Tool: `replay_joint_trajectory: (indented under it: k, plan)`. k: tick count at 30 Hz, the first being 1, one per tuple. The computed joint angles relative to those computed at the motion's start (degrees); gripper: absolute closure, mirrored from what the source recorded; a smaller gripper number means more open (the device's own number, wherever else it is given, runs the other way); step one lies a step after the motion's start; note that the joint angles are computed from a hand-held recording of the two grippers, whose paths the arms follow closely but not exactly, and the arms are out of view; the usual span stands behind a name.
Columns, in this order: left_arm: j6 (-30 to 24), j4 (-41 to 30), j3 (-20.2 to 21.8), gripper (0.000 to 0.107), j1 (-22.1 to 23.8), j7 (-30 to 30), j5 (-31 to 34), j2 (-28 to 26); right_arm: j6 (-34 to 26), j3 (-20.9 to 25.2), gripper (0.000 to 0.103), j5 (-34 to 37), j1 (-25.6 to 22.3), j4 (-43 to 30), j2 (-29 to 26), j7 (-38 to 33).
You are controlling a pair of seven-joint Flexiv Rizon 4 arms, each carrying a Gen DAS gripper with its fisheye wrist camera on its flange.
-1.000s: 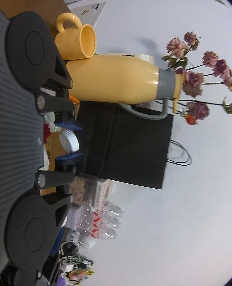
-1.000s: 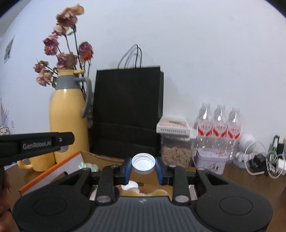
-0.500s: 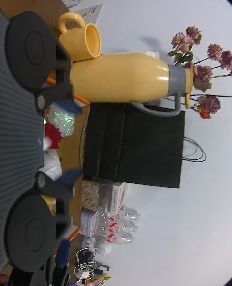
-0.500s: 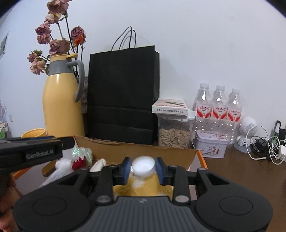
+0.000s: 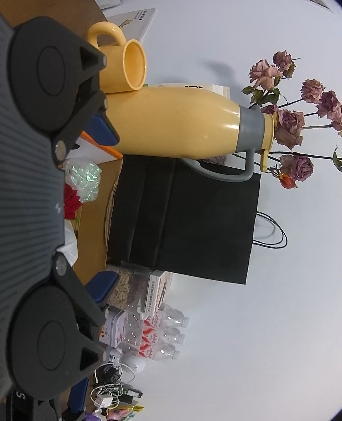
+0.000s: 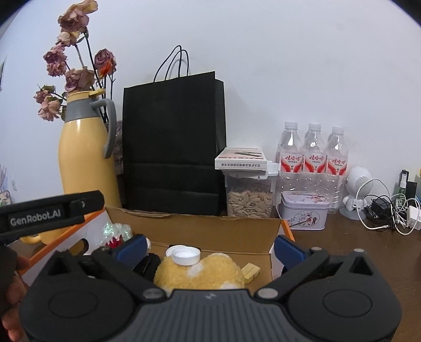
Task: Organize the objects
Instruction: 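Open both grippers to drop the caps into the box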
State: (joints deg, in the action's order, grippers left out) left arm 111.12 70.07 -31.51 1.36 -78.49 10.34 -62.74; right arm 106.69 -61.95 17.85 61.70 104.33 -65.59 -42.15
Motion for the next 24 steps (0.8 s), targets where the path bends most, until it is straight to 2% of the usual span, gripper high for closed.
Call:
replay_joint_trajectory:
  k: [6, 13, 24]
  plan:
    - [0.3, 4.0, -3.4, 0.004, 3.6, 0.7, 3.8, 1.4, 1.0, -1.2, 0.0, 0.9, 2.0, 1.8, -0.3, -0.8]
    - [1.5, 9.7, -5.1, 0.004, 7.6, 0.3, 6.1, 3.9, 2.5, -2.6, 0.0, 3.1, 5.7, 5.1, -0.4, -3.0]
    - [2.1, 19.7, -9.3, 0.004, 15.2, 2.4, 10.1, 6.5, 4.2, -2.3, 0.0, 6.3, 12.1, 11.0, 0.9, -5.8]
